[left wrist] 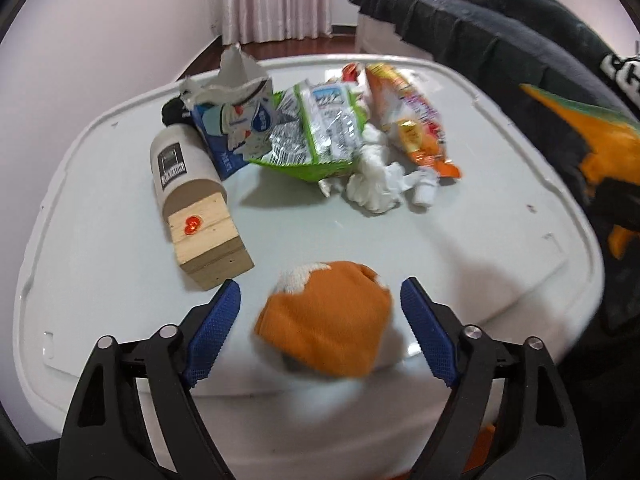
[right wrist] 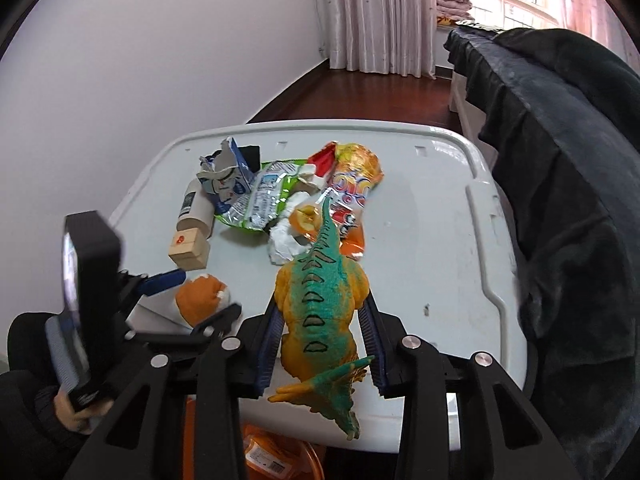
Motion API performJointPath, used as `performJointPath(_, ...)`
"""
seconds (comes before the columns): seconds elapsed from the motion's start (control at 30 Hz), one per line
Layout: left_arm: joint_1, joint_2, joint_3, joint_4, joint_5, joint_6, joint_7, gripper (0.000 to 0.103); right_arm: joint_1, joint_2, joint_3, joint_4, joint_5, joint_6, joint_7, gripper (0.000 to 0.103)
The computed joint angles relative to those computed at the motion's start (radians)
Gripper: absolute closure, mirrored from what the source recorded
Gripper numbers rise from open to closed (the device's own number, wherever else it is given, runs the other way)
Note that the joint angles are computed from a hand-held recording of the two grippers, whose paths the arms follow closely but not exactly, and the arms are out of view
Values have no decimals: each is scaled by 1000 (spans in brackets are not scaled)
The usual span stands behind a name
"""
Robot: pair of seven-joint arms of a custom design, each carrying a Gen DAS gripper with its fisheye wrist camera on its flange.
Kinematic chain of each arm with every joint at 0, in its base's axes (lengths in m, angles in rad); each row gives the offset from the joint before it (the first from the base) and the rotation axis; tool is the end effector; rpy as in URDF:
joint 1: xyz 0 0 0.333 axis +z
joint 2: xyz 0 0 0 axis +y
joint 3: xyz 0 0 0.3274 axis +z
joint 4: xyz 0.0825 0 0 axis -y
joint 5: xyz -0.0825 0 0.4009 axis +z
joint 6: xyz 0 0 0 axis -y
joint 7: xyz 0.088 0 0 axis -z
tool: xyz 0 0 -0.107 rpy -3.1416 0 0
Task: Collect trash
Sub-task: 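Grasp the orange cloth with the left tool, then drop the cloth and dinosaur into the orange bucket by opening both tools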
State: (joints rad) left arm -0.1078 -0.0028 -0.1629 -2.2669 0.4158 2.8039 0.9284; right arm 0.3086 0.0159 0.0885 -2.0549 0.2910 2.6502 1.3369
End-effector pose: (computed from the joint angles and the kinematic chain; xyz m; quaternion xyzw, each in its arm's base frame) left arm 0.5446 -0.1711 0.4182 -0.6829 0.6721 -0.2087 0.1960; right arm 0.5663 0.2288 0.4969 -0.7986 0.5213 -0.1045 0.2819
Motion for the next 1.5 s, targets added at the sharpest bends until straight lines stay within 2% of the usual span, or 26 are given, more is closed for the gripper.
performJointPath(0.07,-2,12,2,8,73,-4,-71,60,-1,6,0,-3,19,1,-4,66)
performJointPath(0.13,-4,12,3,12,109,-5,-100,68,1,15,3,-5,22,8,7,66)
performJointPath(0.27,-9,13,3,21,157,-24,-143,75,1,26,5,-9,15,5,32,66)
performJointPath(0.4,-7,-20,0,-1,89,-19,-98,77,4,13,5,-20,-23,22,70,66)
performJointPath(0.57,0,-128,-11,-58,-14,-11,-19,77,10,-35,6,-44,-34,35,89,66)
performJointPath(0.8,8,-319,-39,-141,-105,-28,80,77,48,-172,-1,-126,15,75,47,66)
performJointPath(0.97,19,-428,-49,-185,-155,0,124,77,84,-282,-17,-189,40,102,23,66)
performJointPath(1.13,8,-520,-57,-238,-206,-1,154,77,118,-378,-31,-256,56,72,20,65)
performJointPath(1.3,-20,-592,-74,-307,-244,-40,184,77,132,-464,-26,-344,39,37,53,65)
performJointPath(1.5,-90,-638,-62,-388,-307,-85,231,77,147,-532,-22,-436,18,-16,105,65)
